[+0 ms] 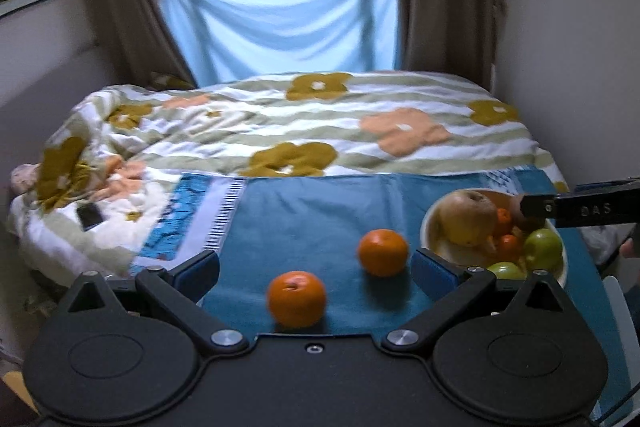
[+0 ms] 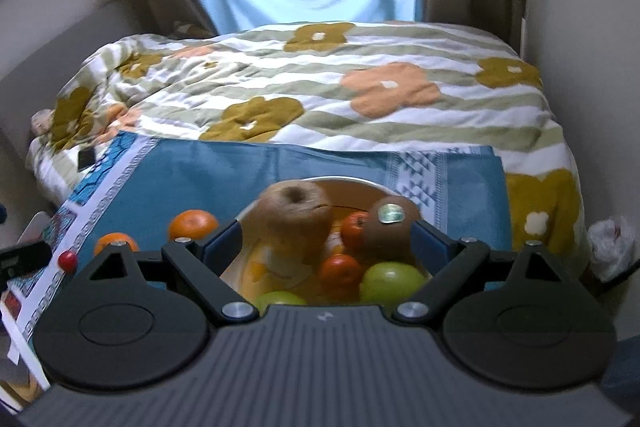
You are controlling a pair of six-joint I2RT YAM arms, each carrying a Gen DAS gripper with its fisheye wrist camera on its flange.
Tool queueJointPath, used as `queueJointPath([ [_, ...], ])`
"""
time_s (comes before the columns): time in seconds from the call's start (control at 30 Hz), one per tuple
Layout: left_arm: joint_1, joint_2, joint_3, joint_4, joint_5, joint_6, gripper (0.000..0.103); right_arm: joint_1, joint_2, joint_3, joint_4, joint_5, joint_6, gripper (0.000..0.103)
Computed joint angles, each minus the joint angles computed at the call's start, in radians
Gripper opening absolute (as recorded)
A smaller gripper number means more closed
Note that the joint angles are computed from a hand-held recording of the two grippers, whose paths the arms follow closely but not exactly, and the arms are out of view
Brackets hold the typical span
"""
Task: Organize fruits
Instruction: 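Withdraw both tools toward the cherry tomatoes and oranges on the cloth, then close the left tool on a red cherry tomato while the right tool grasps an orange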
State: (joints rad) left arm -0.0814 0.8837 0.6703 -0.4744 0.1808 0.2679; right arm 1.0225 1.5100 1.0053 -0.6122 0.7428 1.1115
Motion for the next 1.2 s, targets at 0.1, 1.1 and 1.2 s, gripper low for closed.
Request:
queueJointPath([
  [0.1,0.1,-0.027,0.002,-0.03,0.051,0.033,0.103,0.045,0.04,0.063,-0.025,0.015,0.013,0.103],
  [1.1,0.718,0.678,0.256,0.134,0.393,0.587,0.097,0.129,0.918,1.171,-0.447,-0.091,0.173,0.103],
  [1.2,0.694,0.74,0.274,0.159,0.371,0.647,0.09,0.122,1.018,1.32,-0.516,-0.101,0.192,0.103],
])
